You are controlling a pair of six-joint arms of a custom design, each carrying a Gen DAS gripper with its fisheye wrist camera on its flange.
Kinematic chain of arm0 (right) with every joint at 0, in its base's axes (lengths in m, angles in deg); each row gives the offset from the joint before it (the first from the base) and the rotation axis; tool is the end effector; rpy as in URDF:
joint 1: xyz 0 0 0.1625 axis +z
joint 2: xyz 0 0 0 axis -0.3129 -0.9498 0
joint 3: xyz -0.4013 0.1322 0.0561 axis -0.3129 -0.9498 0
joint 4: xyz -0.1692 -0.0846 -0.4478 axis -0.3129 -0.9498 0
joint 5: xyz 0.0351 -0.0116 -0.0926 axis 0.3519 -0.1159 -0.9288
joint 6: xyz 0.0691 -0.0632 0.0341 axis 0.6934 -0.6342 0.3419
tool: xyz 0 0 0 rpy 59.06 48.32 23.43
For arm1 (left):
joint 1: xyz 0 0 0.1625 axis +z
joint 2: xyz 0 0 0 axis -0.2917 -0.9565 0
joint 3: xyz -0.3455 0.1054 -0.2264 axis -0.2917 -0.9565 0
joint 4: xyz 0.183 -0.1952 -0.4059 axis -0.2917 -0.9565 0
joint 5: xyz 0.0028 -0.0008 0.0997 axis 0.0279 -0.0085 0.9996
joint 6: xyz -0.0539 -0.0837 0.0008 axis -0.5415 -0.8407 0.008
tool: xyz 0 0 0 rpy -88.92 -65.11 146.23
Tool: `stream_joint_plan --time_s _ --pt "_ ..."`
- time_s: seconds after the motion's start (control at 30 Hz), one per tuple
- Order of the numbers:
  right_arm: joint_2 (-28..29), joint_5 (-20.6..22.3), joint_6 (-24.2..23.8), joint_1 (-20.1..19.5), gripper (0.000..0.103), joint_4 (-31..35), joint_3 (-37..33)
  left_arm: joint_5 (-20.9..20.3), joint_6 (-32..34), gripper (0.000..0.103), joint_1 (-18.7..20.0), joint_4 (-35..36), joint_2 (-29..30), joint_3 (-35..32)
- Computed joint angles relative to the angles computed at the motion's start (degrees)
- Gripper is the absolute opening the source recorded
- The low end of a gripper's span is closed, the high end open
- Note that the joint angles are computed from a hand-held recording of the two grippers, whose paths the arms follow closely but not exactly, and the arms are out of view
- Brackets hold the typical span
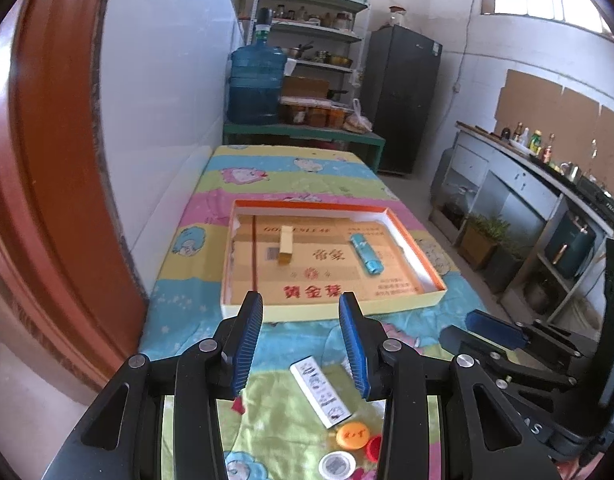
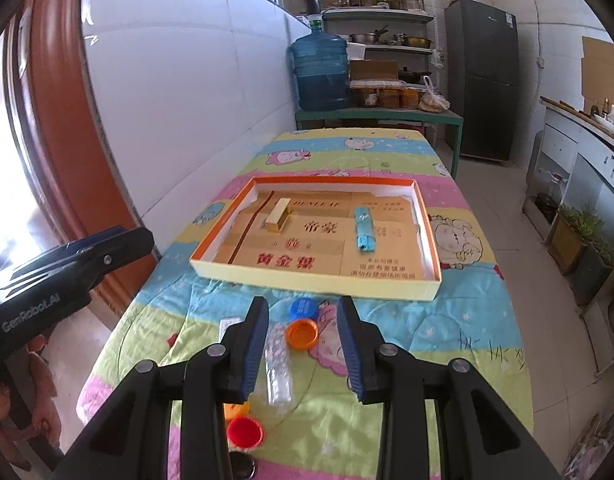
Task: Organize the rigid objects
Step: 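Withdraw both tools from the box back toward the remaining caps, then grasp the black cap with the right tool while the left tool grasps the white cap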
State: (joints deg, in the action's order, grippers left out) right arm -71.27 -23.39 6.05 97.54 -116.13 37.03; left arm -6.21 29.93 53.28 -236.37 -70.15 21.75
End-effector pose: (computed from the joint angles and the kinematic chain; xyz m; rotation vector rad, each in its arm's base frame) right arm 0.0211 -0.5999 0.2703 1.0044 -2.4624 0.7724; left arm -0.3429 -0.5320 -0.0252 0.1698 2.1622 -1.2295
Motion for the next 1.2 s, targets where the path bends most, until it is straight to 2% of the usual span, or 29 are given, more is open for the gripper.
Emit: stream_joint_plan --time_s 0.27,0.4,0.77,1.03,1.2 --pt "-2.11 -0.03 -2.41 -1.21 0.035 0.58 3.3 1.93 -10.25 0.041 -0.69 9.91 -2.06 2.41" --pt "-2.83 -0.28 -2.92 -1.91 0.035 1.5 4.41 2.16 -12.55 0.041 -1.27 11.23 -2.43 3.54" --pt "-4.61 0.29 -5.11 -4.3 0.035 2.98 7.43 4.88 -20.57 0.041 -3.12 20.68 -2.18 4.5" --pt "-5.27 0.67 -8.4 -6.63 0.035 3.93 9.5 3.29 -21.59 0.041 -3.08 16.52 -0.86 6.37" --pt "-5.53 0.89 -10.61 -7.46 0.035 4.72 10.58 1.99 -23.24 0.041 -2.46 16.91 -0.46 7.08"
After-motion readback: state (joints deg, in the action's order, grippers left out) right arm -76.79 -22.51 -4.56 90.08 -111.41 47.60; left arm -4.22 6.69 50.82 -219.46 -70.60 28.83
